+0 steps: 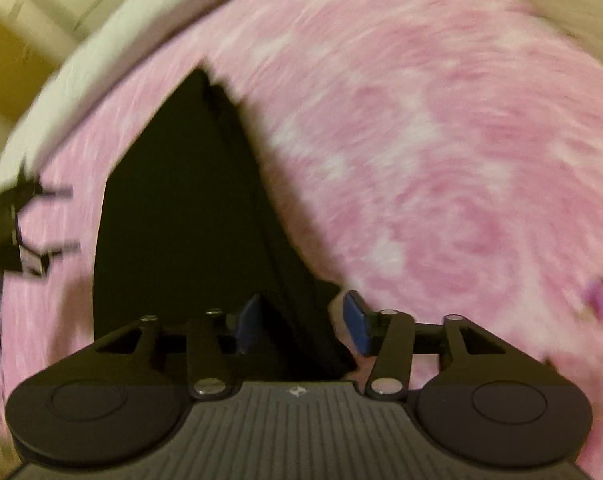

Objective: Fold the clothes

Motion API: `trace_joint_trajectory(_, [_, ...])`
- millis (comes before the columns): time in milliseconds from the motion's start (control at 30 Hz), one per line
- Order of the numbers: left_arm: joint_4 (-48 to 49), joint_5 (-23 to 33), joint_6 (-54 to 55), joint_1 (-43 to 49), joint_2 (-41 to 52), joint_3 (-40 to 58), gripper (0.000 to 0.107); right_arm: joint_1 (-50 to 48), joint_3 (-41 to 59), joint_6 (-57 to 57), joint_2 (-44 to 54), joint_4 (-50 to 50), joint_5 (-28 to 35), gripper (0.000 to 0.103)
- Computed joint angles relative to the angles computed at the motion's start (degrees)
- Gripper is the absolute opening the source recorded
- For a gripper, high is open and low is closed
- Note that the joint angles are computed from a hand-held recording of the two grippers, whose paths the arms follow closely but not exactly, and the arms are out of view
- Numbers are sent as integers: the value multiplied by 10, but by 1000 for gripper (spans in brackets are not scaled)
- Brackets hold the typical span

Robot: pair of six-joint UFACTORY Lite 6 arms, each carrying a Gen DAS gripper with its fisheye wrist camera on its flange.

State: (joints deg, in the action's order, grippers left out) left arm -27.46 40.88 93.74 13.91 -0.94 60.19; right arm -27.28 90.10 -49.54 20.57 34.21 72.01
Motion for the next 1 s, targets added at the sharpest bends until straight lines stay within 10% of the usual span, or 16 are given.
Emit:
trace_joint_trajectory(567, [46,60,60,-36,100,109,83,-56,-554,293,-587,71,-27,70])
trace_joint_trajectory(1000, [47,141,73,-5,141,191,85,16,-555,407,-616,38,-93,74])
